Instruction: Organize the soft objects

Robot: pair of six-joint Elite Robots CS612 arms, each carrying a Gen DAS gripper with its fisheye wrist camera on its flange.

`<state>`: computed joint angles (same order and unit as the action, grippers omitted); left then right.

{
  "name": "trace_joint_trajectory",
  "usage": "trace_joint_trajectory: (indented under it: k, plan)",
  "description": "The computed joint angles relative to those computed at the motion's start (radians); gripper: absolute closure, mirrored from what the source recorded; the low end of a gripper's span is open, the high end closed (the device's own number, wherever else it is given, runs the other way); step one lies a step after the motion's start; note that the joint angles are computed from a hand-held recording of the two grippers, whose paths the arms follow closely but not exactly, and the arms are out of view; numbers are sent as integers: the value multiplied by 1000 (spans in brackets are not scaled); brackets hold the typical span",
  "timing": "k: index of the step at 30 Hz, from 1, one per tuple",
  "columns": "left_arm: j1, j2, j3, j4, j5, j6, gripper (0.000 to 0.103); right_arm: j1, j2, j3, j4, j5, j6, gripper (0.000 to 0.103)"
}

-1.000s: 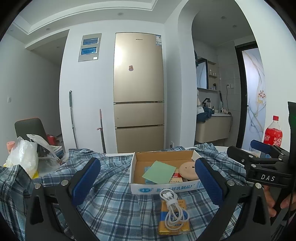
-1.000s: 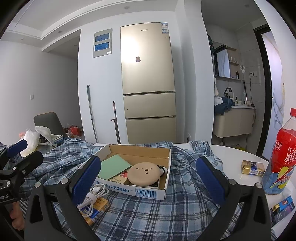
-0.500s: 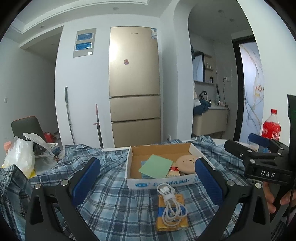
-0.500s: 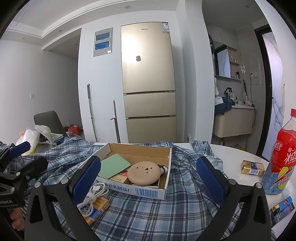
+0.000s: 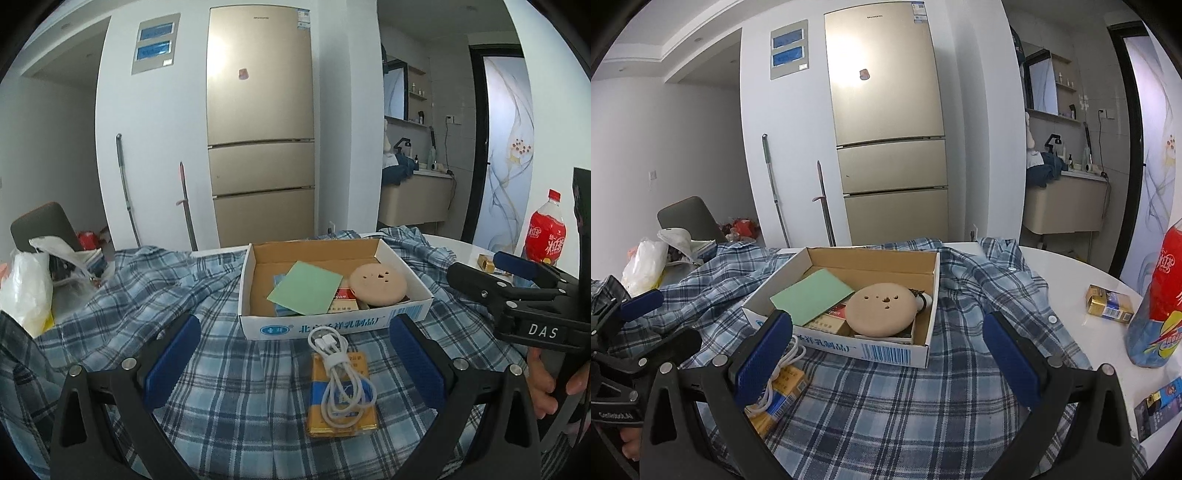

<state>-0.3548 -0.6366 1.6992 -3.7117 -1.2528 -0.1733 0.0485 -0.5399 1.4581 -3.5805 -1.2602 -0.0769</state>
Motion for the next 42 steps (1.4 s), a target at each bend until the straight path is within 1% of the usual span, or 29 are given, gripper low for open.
trace_joint_trajectory:
  k: [4, 10, 14, 16, 19, 21, 24, 26, 27, 28, 31, 34, 35, 36, 37, 39, 40, 42]
  plan:
    - [4, -1, 1, 5, -10, -14, 0, 2, 1, 0, -5, -6, -9, 0]
    - [2, 0, 0, -5, -1, 10, 0, 2, 2, 2, -15, 1, -13, 0]
    - [0, 1, 0, -9, 6, 12, 0, 2, 2, 1, -13, 4, -15, 0]
    - [-3, 2, -1, -11, 6, 26, 0, 2, 2, -1, -6, 8, -21, 0]
    - [-7, 1, -6, 11, 6, 42, 0, 2, 2, -7, 26, 15, -28, 2]
    - [-6, 0, -8, 24, -8, 54, 0, 3, 2, -10, 44, 7, -29, 5]
    - [-7, 2, -6, -1, -11, 66, 0, 7, 2, -13, 60, -22, -24, 5]
    - [-12, 3, -5, -14, 3, 74, 0, 7, 2, -13, 59, -31, -18, 5]
    - [-10, 3, -6, -14, -11, 79, 0, 7, 2, -13, 59, -32, -16, 5]
    - [-7, 2, -8, -1, -28, 82, 0, 7, 1, -13, 65, -29, -18, 5]
    - [-3, -4, -19, 59, -39, 73, 0, 8, 2, -21, 98, -23, -32, 5]
    - [1, -14, -36, 163, -28, 39, 0, 14, 2, -28, 134, -55, -34, 5]
    - [5, -18, -46, 211, -27, 22, 0, 14, 1, -29, 141, -61, -32, 5]
    - [10, -20, -55, 251, -37, 7, 0, 16, 1, -30, 144, -75, -29, 4]
    - [16, -21, -63, 288, -56, -12, 0, 20, 1, -30, 145, -98, -28, 3]
    - [33, -20, -80, 343, -121, -48, 4, 31, 3, -33, 142, -158, -33, 3]
    - [40, -19, -89, 370, -151, -66, 6, 33, 3, -35, 145, -167, -39, 3]
    - [45, -17, -98, 398, -173, -74, 6, 38, 3, -37, 156, -182, -59, 0]
